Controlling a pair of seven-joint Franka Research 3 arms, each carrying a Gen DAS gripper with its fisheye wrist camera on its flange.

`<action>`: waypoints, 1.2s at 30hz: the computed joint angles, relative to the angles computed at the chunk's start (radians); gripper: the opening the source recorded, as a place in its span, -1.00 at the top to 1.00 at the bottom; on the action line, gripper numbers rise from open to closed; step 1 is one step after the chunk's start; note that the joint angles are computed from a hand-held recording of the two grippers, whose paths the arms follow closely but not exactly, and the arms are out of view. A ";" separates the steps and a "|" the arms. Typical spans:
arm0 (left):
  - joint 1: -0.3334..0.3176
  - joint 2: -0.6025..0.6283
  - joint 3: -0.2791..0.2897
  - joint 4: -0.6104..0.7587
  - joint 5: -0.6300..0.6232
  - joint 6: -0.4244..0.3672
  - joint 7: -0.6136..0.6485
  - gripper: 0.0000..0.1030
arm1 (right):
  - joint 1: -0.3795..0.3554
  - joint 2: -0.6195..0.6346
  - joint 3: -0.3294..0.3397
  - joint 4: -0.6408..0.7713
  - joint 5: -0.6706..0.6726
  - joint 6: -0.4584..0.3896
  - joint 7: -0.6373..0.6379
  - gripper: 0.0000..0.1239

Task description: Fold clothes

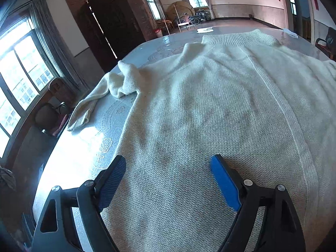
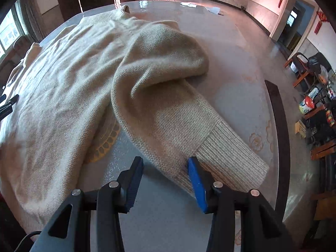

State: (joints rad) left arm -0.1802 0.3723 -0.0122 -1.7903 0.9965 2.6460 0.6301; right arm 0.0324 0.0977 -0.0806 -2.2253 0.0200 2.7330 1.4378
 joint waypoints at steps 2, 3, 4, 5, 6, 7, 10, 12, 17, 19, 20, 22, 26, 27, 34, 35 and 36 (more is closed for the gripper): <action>0.007 -0.004 -0.003 -0.006 -0.016 0.006 0.004 -0.75 | 0.000 0.011 -0.013 0.032 0.042 -0.036 0.001 0.93; 0.010 -0.009 -0.004 -0.011 -0.026 0.004 0.003 -0.78 | -0.032 0.013 0.009 0.050 0.145 -0.061 -0.045 0.93; 0.013 -0.013 -0.005 -0.015 -0.037 0.001 0.002 -0.86 | -0.057 0.013 0.020 0.069 0.278 -0.089 -0.108 0.94; 0.019 -0.014 -0.008 -0.017 -0.054 0.003 0.006 -0.93 | -0.075 0.012 0.022 0.088 0.370 -0.114 -0.146 0.94; 0.027 -0.015 -0.011 -0.019 -0.075 0.005 0.012 -0.97 | -0.092 0.008 0.020 0.106 0.453 -0.133 -0.181 0.94; 0.040 -0.015 -0.017 -0.022 -0.107 0.017 0.025 -1.00 | -0.112 0.006 0.018 0.128 0.550 -0.153 -0.226 0.94; 0.080 -0.016 -0.036 -0.040 -0.213 0.069 0.083 -1.00 | -0.166 0.008 -0.012 0.208 0.746 -0.197 -0.282 0.94; 0.089 -0.018 -0.039 -0.050 -0.259 0.089 0.108 -1.00 | -0.201 0.024 -0.040 0.272 0.791 -0.196 -0.262 0.94; 0.056 -0.023 -0.010 -0.054 -0.245 0.081 0.094 -1.00 | -0.257 0.188 -0.111 0.516 0.597 -0.175 0.025 0.93; 0.038 -0.024 0.002 -0.050 -0.210 0.066 0.071 -1.00 | -0.276 0.283 -0.139 0.636 0.486 -0.244 0.141 0.81; 0.031 -0.025 0.005 -0.049 -0.193 0.058 0.059 -1.00 | -0.273 0.323 -0.161 0.682 0.414 -0.279 0.209 0.72; 0.025 -0.025 0.007 -0.046 -0.168 0.046 0.043 -1.00 | -0.224 0.367 -0.229 0.719 0.225 -0.313 0.364 0.62; 0.024 -0.026 0.001 -0.044 -0.145 0.033 0.026 -1.00 | -0.150 0.341 -0.255 0.633 0.011 -0.232 0.483 0.59; 0.025 -0.026 -0.001 -0.045 -0.142 0.032 0.024 -1.00 | -0.183 0.309 -0.184 0.582 0.061 -0.178 0.387 0.59; 0.024 -0.026 -0.001 -0.039 -0.115 0.016 0.013 -1.00 | -0.083 0.322 0.016 0.499 0.103 -0.037 -0.050 0.59; 0.023 -0.027 -0.001 -0.039 -0.110 0.013 0.009 -1.00 | -0.049 0.336 0.013 0.505 0.075 -0.020 -0.072 0.59; 0.023 -0.028 -0.002 -0.039 -0.105 0.011 0.007 -1.00 | -0.026 0.362 0.015 0.534 0.064 -0.031 -0.089 0.59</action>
State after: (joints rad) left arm -0.1576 0.3445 -0.0139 -1.8291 0.8914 2.6568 0.6369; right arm 0.0063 0.4598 -0.0658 -1.6915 0.0844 2.7023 1.3491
